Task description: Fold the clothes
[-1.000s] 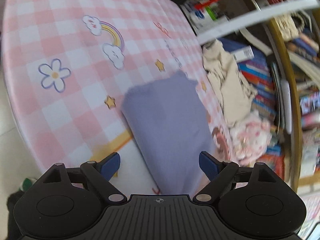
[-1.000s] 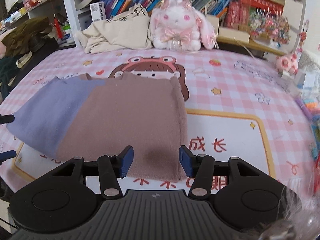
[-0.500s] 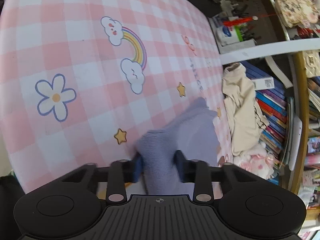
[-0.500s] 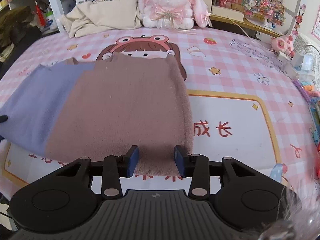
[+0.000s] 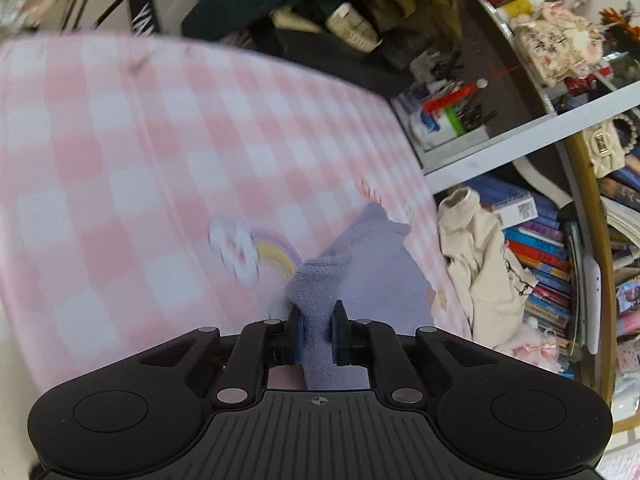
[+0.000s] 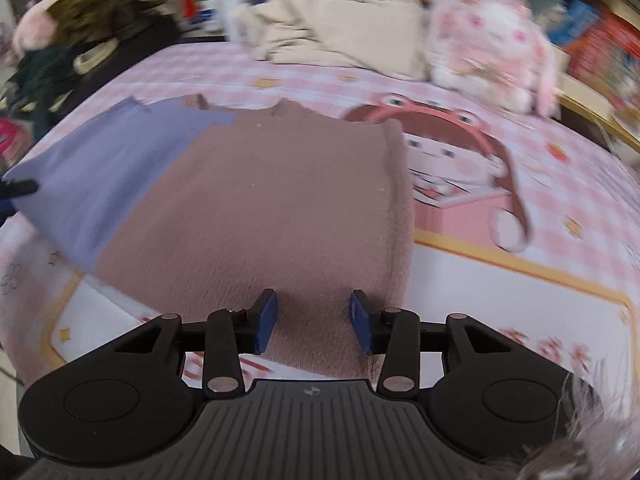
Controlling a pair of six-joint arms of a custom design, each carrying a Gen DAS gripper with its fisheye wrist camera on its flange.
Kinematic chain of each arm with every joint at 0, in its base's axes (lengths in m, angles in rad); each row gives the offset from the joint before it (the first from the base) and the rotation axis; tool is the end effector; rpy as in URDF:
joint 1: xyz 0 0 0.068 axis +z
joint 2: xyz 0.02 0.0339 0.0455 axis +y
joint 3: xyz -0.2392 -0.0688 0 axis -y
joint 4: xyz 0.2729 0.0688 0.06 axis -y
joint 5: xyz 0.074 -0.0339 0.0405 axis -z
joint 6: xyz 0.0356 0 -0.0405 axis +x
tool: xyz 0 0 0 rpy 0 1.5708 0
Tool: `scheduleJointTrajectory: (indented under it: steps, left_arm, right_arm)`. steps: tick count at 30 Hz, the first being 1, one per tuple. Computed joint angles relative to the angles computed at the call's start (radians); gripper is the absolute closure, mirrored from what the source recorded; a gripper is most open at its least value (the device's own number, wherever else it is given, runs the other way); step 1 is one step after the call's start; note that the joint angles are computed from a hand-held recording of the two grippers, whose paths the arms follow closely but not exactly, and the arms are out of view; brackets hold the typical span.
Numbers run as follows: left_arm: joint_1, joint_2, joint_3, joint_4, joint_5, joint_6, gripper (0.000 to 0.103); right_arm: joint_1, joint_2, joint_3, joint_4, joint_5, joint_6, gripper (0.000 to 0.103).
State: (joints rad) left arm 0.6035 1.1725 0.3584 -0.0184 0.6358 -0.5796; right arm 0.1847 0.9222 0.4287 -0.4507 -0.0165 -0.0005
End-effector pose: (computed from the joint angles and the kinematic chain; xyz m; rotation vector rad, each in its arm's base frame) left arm 0.1991 0.1116 0.1008 -1.0391 2.0715 -0.7458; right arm 0.2049 0.0389 0.1389 -0.2395 2.5060 0.0957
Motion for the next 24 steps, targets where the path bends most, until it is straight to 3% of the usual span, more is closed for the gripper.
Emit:
scheduleJointTrajectory:
  steps: [3,9,12,15,19,24]
  left_arm:
    - [0.03,0.104,0.034,0.035,0.046,0.001,0.083]
    - [-0.036,0.124,-0.032,0.235,0.033,-0.133,0.064]
    - [-0.07,0.103,-0.056,0.279,-0.032,-0.218,0.066]
    - [-0.114,0.088,-0.056,0.263,-0.123,-0.256,0.086]
    - [-0.073,0.143,-0.03,0.271,-0.061,-0.213,0.089]
    - [-0.052,0.135,-0.004,0.205,-0.039,-0.149,0.089]
  right_arm:
    - [0.06,0.046,0.015,0.02,0.052,0.003,0.062]
    - [0.089,0.077,0.035,0.006,0.092,-0.049,0.063]
    - [0.102,0.088,0.043,-0.002,0.11,-0.063,0.063]
    - [0.096,0.087,0.047,-0.01,0.1,-0.06,0.063]
    - [0.09,0.068,0.048,-0.033,0.086,-0.05,0.063]
    - [0.063,-0.102,-0.001,-0.083,0.083,-0.039,0.064]
